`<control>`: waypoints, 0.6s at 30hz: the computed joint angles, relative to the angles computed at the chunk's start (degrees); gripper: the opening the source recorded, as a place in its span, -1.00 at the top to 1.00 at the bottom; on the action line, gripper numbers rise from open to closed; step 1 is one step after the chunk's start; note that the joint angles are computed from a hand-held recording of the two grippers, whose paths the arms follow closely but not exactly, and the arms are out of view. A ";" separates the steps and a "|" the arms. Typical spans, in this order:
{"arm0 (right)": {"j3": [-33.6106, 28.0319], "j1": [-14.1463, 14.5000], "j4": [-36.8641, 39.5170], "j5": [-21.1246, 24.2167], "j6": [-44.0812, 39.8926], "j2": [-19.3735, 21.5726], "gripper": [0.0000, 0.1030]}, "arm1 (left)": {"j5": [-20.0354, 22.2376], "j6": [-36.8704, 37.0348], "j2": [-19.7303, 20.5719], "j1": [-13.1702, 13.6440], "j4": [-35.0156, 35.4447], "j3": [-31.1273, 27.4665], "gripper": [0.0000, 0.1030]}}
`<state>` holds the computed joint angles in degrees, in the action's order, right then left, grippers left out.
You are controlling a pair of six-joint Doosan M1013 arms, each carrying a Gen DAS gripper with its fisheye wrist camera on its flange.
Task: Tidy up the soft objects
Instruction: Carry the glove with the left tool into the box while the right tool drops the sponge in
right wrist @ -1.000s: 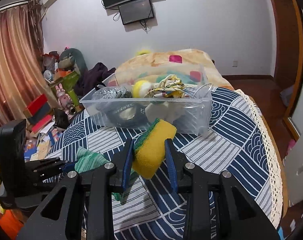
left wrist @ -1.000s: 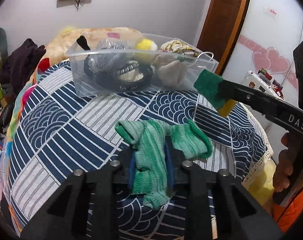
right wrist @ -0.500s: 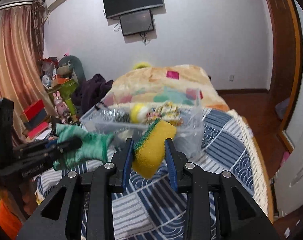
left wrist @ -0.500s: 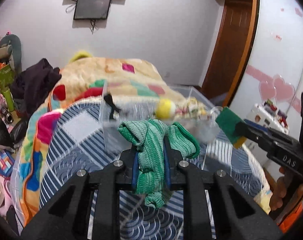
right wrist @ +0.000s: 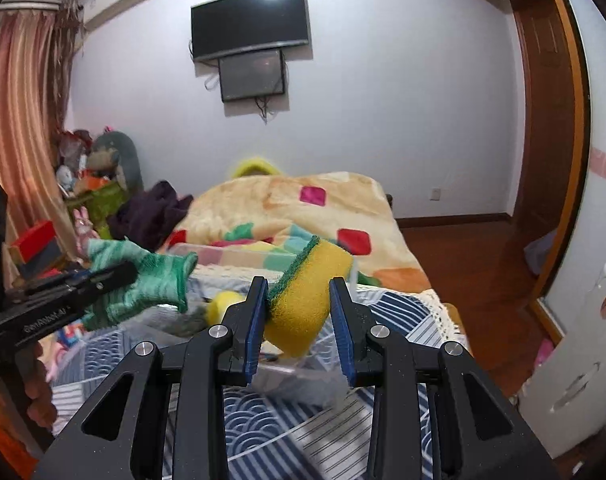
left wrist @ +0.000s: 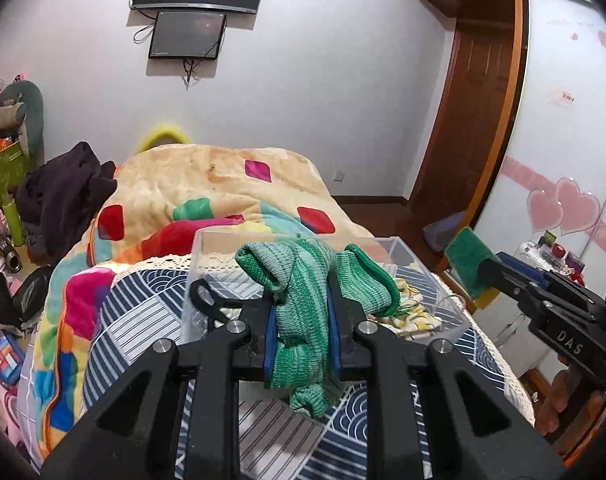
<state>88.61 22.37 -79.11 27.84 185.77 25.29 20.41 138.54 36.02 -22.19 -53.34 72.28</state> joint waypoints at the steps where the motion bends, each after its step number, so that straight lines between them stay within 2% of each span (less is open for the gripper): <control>1: -0.45 -0.21 1.72 -0.19 -1.79 0.36 0.44 | -0.13 -1.49 0.36 -0.24 1.87 -0.45 0.61; 8: -2.19 -1.54 14.77 -1.88 -13.85 2.30 0.44 | 0.27 -13.36 3.10 -1.80 16.96 -3.55 0.61; 12: -2.32 -1.91 20.91 -1.75 -19.72 2.69 0.44 | -1.53 -17.48 3.38 -2.31 22.53 -3.47 0.57; 15: -2.23 -2.07 23.82 -1.70 -22.11 2.65 0.39 | -2.64 -19.39 3.16 -2.46 25.22 -3.05 0.34; 18: -2.17 -1.85 24.28 -1.11 -22.73 2.28 0.35 | -3.93 -19.44 2.67 -2.31 25.38 -2.07 -0.08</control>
